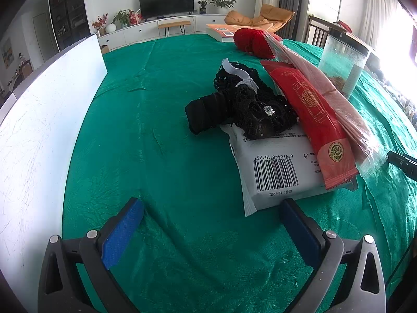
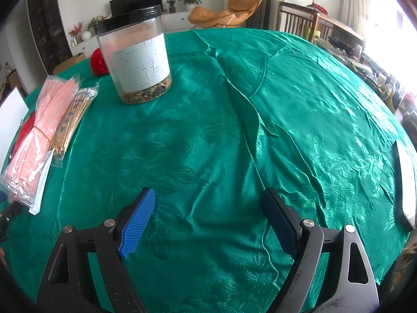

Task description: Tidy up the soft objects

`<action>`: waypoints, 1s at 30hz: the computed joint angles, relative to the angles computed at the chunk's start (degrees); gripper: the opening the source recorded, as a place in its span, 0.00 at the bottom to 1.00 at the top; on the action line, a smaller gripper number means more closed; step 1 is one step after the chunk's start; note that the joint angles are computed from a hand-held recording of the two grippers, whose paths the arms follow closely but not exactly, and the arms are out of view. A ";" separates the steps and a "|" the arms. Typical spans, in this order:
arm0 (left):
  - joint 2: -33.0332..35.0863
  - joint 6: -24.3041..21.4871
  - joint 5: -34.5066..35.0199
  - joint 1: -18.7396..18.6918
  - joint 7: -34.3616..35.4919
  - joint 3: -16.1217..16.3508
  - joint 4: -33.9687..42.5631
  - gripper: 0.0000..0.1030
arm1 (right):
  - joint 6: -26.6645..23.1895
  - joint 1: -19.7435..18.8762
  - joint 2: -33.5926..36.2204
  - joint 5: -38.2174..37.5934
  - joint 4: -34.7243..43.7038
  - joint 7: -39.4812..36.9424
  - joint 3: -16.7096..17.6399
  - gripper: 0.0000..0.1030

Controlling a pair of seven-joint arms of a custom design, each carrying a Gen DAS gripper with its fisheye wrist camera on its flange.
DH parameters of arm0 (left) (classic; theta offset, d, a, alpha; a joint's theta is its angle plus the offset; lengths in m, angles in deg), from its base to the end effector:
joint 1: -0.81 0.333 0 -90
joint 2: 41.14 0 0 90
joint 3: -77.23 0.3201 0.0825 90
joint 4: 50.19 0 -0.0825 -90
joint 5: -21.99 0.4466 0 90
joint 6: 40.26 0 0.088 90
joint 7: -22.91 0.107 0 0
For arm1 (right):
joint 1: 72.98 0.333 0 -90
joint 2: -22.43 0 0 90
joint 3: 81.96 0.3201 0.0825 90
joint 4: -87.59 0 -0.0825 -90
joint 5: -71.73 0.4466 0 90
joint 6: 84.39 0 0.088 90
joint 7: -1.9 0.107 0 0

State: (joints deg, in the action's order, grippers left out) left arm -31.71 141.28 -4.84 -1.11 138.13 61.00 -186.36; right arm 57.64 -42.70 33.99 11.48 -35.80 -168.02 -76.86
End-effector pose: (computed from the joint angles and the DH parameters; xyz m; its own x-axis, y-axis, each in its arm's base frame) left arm 0.5642 -0.1423 0.2748 -0.2792 -0.9588 0.0525 -0.7847 0.1963 -0.5880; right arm 0.5027 0.3606 0.2769 -0.3203 -0.9466 0.0367 -0.7487 0.2292 -0.6220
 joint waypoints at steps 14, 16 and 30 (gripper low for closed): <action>0.07 0.05 0.09 0.25 -0.01 -0.22 0.02 1.00 | -0.05 0.02 0.00 0.11 0.04 -0.16 -0.03 0.84; 0.05 0.06 0.10 0.23 -0.03 -0.21 0.00 1.00 | -0.07 0.03 -0.07 0.11 -0.05 -0.15 -0.02 0.84; 0.12 0.13 -0.14 0.47 0.25 -0.46 0.04 1.00 | -0.10 0.00 -0.02 0.23 0.08 -0.35 -0.02 0.85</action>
